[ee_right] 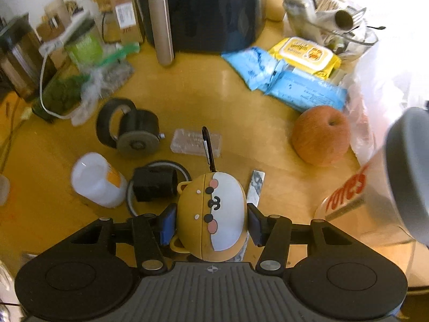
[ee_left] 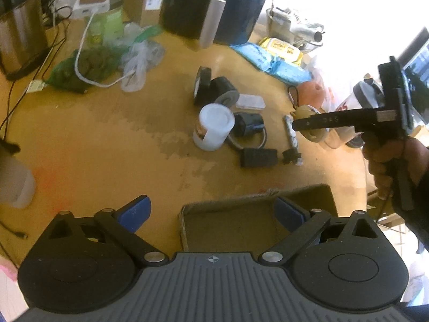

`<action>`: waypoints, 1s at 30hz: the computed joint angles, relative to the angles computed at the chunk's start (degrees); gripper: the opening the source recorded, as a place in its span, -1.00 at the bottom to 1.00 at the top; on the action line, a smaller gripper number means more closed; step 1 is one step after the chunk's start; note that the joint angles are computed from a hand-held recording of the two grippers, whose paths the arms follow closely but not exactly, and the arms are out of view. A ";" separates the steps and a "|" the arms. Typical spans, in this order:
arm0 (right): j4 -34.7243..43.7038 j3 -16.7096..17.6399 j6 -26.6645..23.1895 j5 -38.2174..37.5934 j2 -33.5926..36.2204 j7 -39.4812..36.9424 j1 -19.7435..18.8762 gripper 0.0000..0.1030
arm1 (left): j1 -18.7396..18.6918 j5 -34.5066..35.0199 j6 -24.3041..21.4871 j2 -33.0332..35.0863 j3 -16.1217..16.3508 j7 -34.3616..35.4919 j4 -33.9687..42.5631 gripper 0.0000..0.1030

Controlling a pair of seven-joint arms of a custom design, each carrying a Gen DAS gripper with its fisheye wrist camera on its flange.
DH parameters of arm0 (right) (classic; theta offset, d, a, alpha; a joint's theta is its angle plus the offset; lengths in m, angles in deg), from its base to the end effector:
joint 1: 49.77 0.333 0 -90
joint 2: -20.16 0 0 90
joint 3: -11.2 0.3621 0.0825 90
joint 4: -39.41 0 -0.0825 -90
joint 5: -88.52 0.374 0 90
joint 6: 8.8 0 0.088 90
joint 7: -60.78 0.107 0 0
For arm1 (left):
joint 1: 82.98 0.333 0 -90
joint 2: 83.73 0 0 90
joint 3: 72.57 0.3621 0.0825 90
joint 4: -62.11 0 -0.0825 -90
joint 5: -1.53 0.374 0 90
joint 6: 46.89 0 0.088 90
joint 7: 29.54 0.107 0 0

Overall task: Organize rigid objects
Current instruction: 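Grasp the white plastic jar with the left gripper while the right gripper holds the toy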

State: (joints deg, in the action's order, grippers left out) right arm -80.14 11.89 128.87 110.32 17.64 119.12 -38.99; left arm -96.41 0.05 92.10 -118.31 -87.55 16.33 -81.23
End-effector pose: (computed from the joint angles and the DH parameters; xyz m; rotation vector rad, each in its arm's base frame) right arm 0.5458 0.1135 0.5332 -2.3209 1.3510 -0.1613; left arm 0.3233 -0.1973 0.5789 -2.2888 1.6958 -0.7035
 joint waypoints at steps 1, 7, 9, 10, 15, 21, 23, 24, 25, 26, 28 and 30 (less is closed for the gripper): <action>0.04 -0.12 -0.37 0.49 -0.40 0.03 -0.09 0.09 | -0.12 -0.02 0.37 0.52 0.26 0.52 0.26 0.87; 0.06 -1.08 -2.61 3.39 -3.43 -0.24 -0.46 0.09 | 0.11 0.56 2.90 3.71 0.77 3.09 1.74 0.87; 0.02 -1.43 -3.01 4.16 -4.37 -0.36 -0.53 0.09 | 0.37 1.18 3.08 4.91 0.76 4.08 2.49 0.87; -0.02 -1.61 -3.27 4.53 -4.82 -0.49 -0.55 0.09 | 0.52 1.49 3.32 5.37 0.72 4.45 2.70 0.87; -1.55 -2.24 -3.19 5.73 -7.37 -0.19 -0.51 0.09 | 1.64 3.60 4.47 7.61 0.33 5.63 3.74 0.87; -3.28 -2.94 -3.11 6.72 -9.73 0.63 -0.38 0.09 | 3.35 7.20 6.56 9.77 -0.03 6.02 4.30 0.86; -3.72 -3.20 -3.12 7.07 -10.28 1.38 -0.42 0.09 | 3.93 8.57 7.40 10.75 -0.23 6.21 4.46 0.84; -3.94 -3.33 -3.19 7.31 -10.55 1.85 -0.45 0.09 | 4.31 9.51 7.71 11.22 -0.45 6.20 4.57 0.82; -4.11 -3.46 -3.31 7.54 -10.76 2.26 -0.46 0.09 | 4.80 10.71 8.12 11.75 -0.76 6.09 4.68 0.78; -4.33 -3.61 -3.43 7.87 -11.01 2.63 -0.47 0.09 | 5.12 11.62 8.56 12.29 -0.92 5.96 4.78 0.76; -4.79 -3.88 -3.60 8.40 -11.57 3.08 -0.48 0.09 | 5.63 13.16 9.50 13.48 -1.03 5.72 5.00 0.75; -5.30 -3.98 -3.78 8.50 -12.21 3.53 -0.49 0.10 | 6.16 14.70 10.79 14.78 -1.11 5.30 5.06 0.74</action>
State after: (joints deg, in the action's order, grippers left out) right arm -85.44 7.92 125.09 118.82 5.44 122.66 -39.48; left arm -90.25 14.75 102.89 -103.53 -88.66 21.63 -76.17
